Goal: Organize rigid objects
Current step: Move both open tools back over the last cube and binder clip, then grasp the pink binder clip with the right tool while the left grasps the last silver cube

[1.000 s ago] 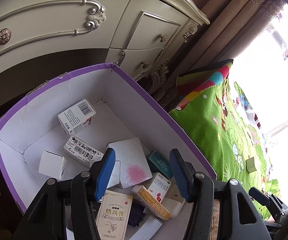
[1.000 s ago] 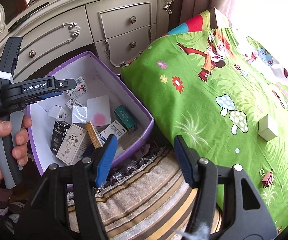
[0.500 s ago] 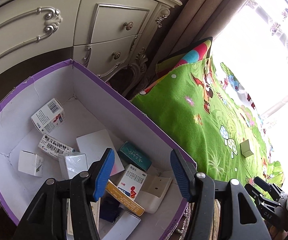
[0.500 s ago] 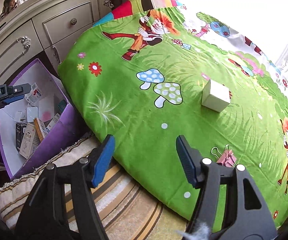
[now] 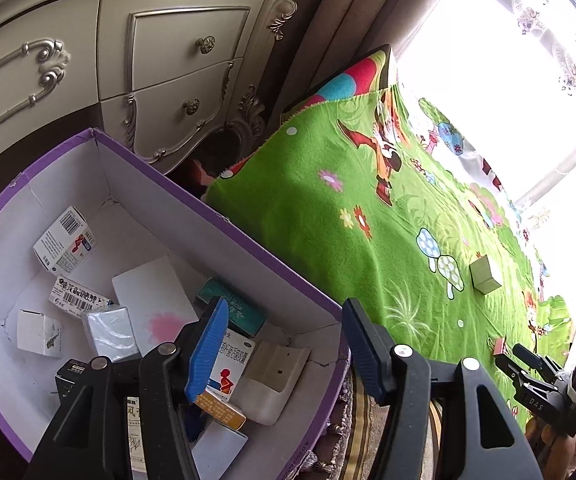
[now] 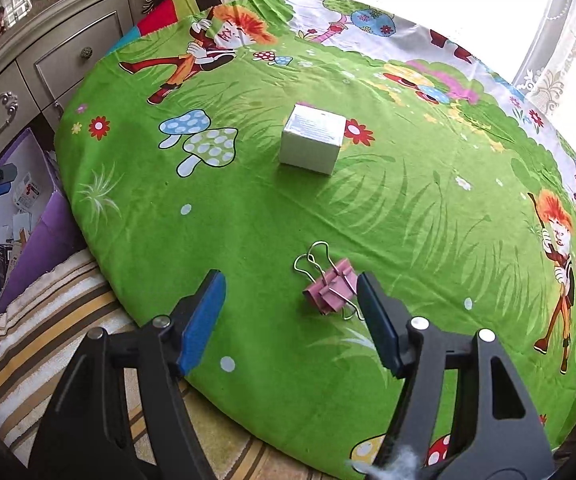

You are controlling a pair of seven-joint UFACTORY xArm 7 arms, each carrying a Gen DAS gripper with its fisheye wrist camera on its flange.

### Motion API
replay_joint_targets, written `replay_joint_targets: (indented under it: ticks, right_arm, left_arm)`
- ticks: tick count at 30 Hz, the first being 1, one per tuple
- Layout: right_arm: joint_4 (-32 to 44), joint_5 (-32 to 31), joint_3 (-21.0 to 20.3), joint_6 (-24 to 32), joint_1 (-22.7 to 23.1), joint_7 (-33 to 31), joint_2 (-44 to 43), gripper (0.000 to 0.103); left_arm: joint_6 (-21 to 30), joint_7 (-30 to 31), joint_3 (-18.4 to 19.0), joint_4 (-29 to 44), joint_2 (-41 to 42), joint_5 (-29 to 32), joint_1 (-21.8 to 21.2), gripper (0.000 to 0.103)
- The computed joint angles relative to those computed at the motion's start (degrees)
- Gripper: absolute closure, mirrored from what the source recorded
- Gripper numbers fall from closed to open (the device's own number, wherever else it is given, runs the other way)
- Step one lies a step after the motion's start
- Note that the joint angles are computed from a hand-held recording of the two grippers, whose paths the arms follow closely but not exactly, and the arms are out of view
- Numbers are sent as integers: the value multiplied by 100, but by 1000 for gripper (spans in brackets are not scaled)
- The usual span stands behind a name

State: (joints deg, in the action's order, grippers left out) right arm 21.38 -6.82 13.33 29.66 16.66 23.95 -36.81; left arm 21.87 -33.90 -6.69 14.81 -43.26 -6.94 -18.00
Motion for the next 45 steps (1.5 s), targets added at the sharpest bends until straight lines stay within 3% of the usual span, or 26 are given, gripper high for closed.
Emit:
replay_joint_targets:
  ticks: [13, 22, 29, 37, 45]
  right_arm:
    - [-303, 16, -161, -350, -237, 110, -57, 32]
    - [-393, 189, -285, -586, -168, -65, 102, 32]
    - [-462, 199, -237, -643, -245, -11, 61, 57]
    - [-638, 212, -215, -735, -394, 236, -145, 58]
    - [-804, -3, 15, -544, -948, 987, -490, 58]
  left_arm:
    - [-95, -55, -194, 392, 605, 45, -205, 43]
    - [-150, -94, -303, 594, 937, 98, -303, 43]
    - [-233, -188, -519, 939, 1399, 196, -441, 43]
    - [-250, -334, -773, 1493, 2061, 436, -571, 43]
    - [-288, -638, -1102, 2470, 3062, 988, -655, 43]
